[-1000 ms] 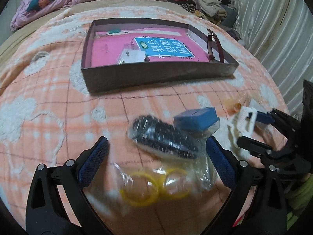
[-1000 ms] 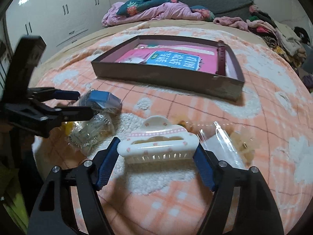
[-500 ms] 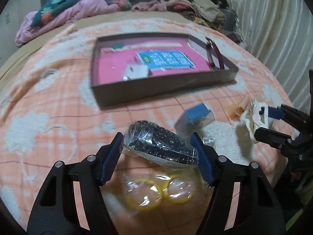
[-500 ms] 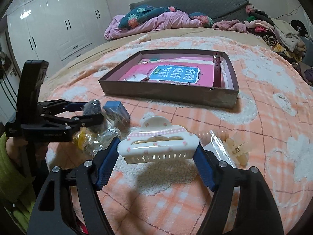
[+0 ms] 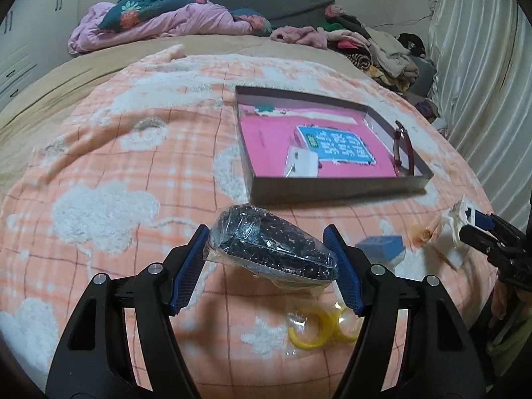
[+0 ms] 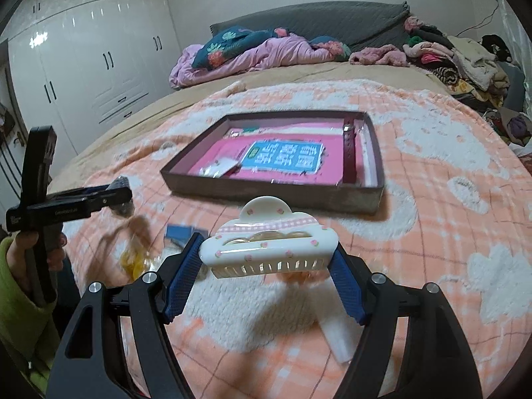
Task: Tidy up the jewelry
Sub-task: 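Place the claw clip and black clip bag into the brown box and release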
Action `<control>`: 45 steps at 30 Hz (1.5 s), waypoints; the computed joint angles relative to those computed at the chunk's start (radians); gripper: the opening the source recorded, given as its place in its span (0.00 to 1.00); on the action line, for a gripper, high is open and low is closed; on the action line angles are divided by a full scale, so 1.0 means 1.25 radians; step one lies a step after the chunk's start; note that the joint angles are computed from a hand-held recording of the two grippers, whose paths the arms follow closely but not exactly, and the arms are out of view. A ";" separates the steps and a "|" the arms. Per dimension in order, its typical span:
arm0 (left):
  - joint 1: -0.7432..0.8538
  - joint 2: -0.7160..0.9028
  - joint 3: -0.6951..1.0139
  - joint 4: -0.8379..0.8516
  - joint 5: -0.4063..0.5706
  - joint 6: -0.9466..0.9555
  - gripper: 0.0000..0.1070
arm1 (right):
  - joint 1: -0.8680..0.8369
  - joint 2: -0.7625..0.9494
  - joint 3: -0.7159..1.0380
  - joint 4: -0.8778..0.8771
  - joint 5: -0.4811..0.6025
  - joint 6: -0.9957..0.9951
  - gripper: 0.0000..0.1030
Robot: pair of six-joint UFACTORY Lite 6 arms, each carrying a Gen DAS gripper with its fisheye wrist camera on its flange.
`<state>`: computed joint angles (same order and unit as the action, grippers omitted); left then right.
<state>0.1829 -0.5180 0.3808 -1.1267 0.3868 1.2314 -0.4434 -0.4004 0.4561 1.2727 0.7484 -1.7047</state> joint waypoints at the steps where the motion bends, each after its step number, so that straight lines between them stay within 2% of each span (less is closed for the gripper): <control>1: -0.003 0.002 0.007 0.000 -0.001 -0.002 0.58 | 0.003 0.005 0.009 0.001 -0.003 0.006 0.70; 14: -0.089 0.069 0.146 0.051 -0.060 -0.103 0.58 | 0.111 0.047 0.162 0.063 -0.100 0.038 0.70; 23: -0.172 0.193 0.243 0.020 -0.150 -0.101 0.58 | 0.146 0.151 0.287 0.073 -0.135 0.073 0.70; 27: -0.199 0.258 0.287 -0.024 -0.165 -0.082 0.58 | 0.172 0.195 0.331 0.076 -0.164 0.078 0.70; 38: -0.254 0.416 0.392 0.062 -0.223 -0.178 0.58 | 0.207 0.357 0.448 0.083 -0.204 0.069 0.70; 45: -0.262 0.490 0.428 0.100 -0.243 -0.217 0.58 | 0.238 0.435 0.464 0.094 -0.249 0.047 0.70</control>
